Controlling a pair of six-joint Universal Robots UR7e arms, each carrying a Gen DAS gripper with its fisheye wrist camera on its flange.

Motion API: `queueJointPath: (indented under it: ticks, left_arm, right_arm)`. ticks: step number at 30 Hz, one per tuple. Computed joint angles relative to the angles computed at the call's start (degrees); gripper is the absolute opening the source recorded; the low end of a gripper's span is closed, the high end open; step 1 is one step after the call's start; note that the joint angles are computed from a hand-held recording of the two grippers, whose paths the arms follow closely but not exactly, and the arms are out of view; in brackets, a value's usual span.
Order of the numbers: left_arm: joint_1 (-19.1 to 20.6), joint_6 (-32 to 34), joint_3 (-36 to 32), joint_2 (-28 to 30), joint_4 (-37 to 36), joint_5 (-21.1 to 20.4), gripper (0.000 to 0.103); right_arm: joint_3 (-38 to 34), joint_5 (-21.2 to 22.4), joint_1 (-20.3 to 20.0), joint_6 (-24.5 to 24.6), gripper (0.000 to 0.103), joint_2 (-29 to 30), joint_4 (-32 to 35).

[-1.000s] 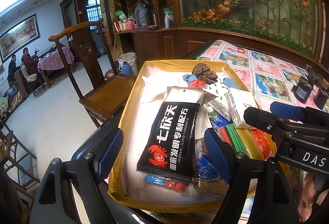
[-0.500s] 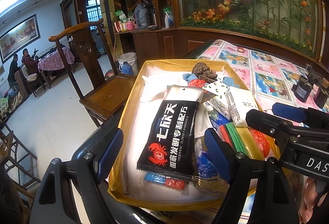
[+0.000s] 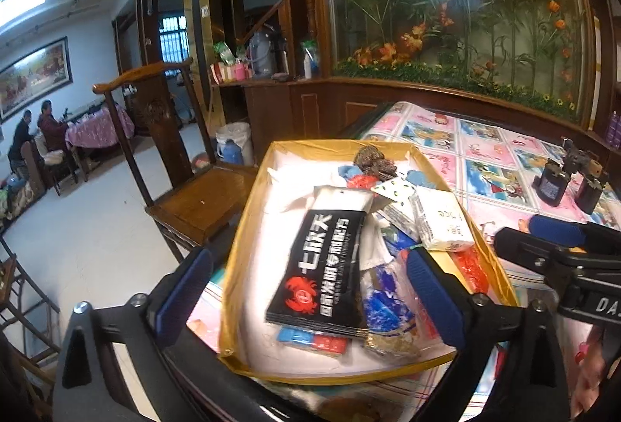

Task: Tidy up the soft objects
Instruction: 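Open both tools and withdraw them from the tray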

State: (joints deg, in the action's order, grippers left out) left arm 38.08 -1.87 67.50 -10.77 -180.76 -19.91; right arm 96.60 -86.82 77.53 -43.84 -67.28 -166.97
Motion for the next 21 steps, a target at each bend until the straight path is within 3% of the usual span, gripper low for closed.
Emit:
queueJointPath:
  ticks: [4, 7, 11, 14, 21]
  left_arm:
    - [-1.1, 6.5, 2.1, -0.3, -8.3, 0.3, 0.103]
    - [-1.7, 2.9, 4.7, -2.2, -5.0, 0.0, 0.103]
    - [-2.2, -4.1, 5.1, -2.8, 4.0, 3.7, 0.103]
    - [-2.5, 2.2, 3.7, -0.9, -0.8, 5.3, 0.103]
    - [-1.8, -2.9, 5.1, -1.8, 3.6, 4.1, 0.103]
  right_arm:
    - [2.7, -0.6, -0.7, -1.6, 0.090, -1.7, -3.0]
    - [4.9, -1.1, -1.1, -3.3, 0.092, -2.8, -5.8]
    - [7.3, -0.2, -1.9, -5.1, 0.093, -4.1, -8.5]
    - [8.1, 0.2, -2.3, -5.4, 0.094, -4.6, -9.4]
    - [8.5, 0.3, -2.6, -5.2, 0.094, -4.7, -9.7]
